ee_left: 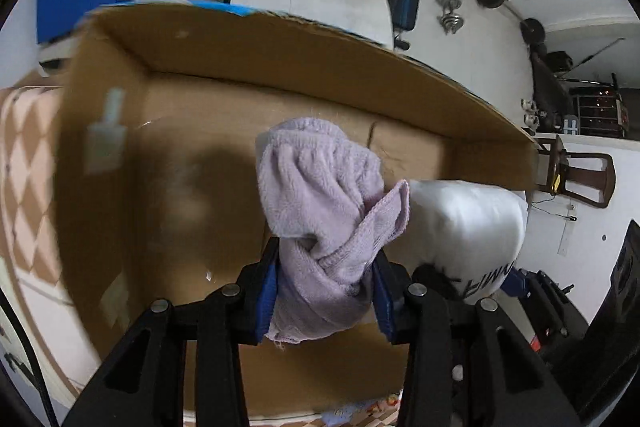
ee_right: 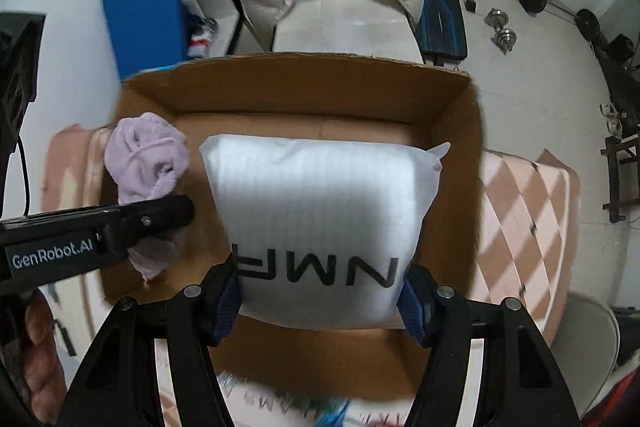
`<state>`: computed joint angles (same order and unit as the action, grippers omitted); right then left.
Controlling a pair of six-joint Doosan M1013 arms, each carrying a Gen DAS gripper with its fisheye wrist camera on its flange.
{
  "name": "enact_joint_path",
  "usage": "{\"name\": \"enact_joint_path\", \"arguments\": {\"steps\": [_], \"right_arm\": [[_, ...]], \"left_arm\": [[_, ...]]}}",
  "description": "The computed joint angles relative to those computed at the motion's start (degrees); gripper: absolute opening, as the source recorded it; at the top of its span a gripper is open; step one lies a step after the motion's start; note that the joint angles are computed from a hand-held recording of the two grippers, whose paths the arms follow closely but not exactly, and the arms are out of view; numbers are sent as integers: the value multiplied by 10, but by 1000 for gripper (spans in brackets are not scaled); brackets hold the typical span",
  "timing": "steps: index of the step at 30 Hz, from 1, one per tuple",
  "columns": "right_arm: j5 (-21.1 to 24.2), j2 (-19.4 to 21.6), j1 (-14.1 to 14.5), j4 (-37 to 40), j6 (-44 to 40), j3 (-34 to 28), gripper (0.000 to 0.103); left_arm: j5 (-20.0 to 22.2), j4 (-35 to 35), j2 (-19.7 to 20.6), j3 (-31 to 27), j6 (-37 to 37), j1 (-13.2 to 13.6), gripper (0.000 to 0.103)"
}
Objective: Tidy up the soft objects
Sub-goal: 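Lower the towel and pouch into the box and open both tools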
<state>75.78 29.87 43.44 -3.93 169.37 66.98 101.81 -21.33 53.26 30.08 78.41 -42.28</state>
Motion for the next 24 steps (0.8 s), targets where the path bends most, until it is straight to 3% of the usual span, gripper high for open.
{"name": "enact_joint_path", "arguments": {"steps": [6,12,14,16,17,20,22,24], "right_arm": [[-11,20,-32,34,-46,12,68],[-13,26,-44,53,-70,22,69],[-7,30,-47,68,-79,18,72],[-13,29,-50,79,-85,22,76],[-9,28,-50,79,-85,21,79],[4,23,-45,69,-75,16,87],[15,20,-40,62,-65,10,92],[33,18,-30,43,-55,-2,103]], "left_arm": [[41,17,43,-51,-5,-12,38],[63,29,47,-55,1,-21,40],[74,21,51,-65,3,-21,48],[63,22,40,-52,15,-20,80],[50,30,27,-36,24,-21,86],[17,59,-10,7,40,-24,90],[-1,72,-28,27,45,-25,99],[-19,80,-55,54,51,-25,99]]}}
